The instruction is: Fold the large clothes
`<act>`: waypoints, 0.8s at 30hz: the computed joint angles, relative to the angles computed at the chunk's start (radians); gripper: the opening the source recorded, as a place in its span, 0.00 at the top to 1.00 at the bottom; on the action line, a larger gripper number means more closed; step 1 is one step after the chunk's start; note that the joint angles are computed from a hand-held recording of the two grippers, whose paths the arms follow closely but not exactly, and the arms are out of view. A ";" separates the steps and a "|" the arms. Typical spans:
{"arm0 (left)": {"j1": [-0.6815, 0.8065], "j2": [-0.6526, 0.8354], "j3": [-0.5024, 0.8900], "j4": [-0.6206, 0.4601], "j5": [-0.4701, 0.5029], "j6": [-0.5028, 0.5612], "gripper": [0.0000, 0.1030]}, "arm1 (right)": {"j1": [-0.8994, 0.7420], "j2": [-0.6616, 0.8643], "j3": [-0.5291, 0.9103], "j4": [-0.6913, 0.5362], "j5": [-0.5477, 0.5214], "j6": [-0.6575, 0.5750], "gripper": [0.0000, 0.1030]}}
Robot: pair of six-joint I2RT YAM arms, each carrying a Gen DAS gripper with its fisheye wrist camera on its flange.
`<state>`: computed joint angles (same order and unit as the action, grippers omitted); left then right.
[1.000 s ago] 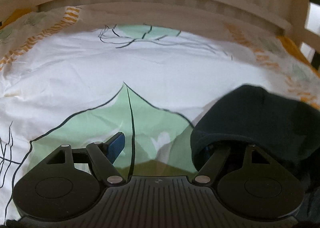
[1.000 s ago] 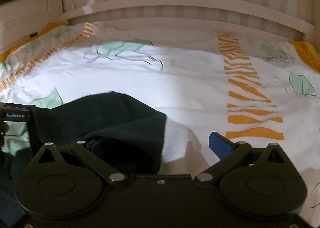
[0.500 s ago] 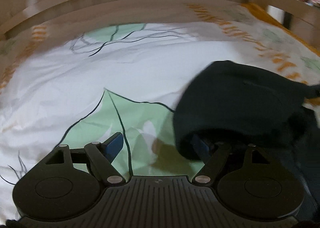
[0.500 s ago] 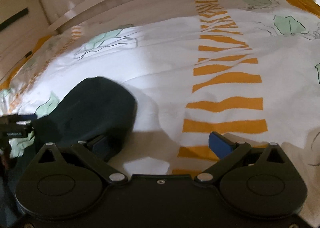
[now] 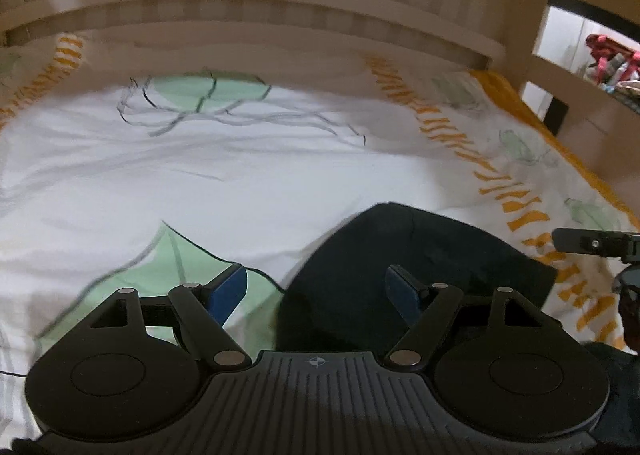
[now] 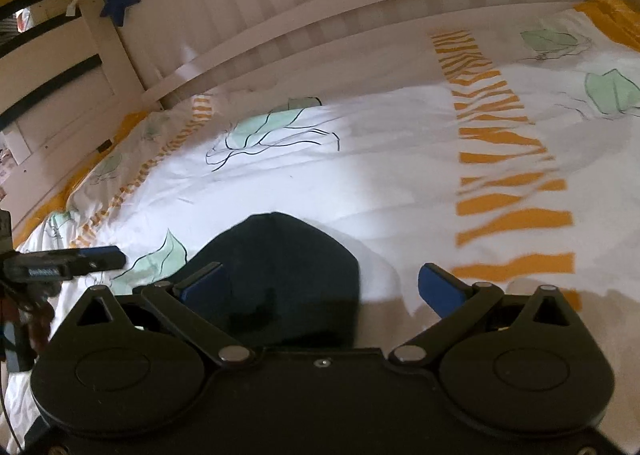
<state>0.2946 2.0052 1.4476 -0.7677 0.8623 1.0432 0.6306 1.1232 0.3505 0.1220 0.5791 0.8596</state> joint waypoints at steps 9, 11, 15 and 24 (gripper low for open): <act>-0.068 0.110 -0.029 0.146 -0.137 -0.148 0.28 | -0.148 0.269 0.038 0.195 -0.203 -0.020 0.17; -0.053 0.133 -0.009 0.130 -0.110 -0.121 0.28 | -0.168 0.296 0.026 0.216 -0.233 -0.012 0.27; -0.024 0.164 0.037 0.076 -0.088 -0.045 0.27 | -0.189 0.282 -0.048 0.303 -0.254 -0.024 0.38; -0.078 0.155 0.048 0.094 -0.118 -0.111 0.27 | -0.247 0.270 0.004 0.237 -0.345 -0.075 0.21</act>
<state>0.2164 2.1605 1.4953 -0.6738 0.7445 0.9326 0.3839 1.3929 0.3546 0.3594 0.2344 0.7851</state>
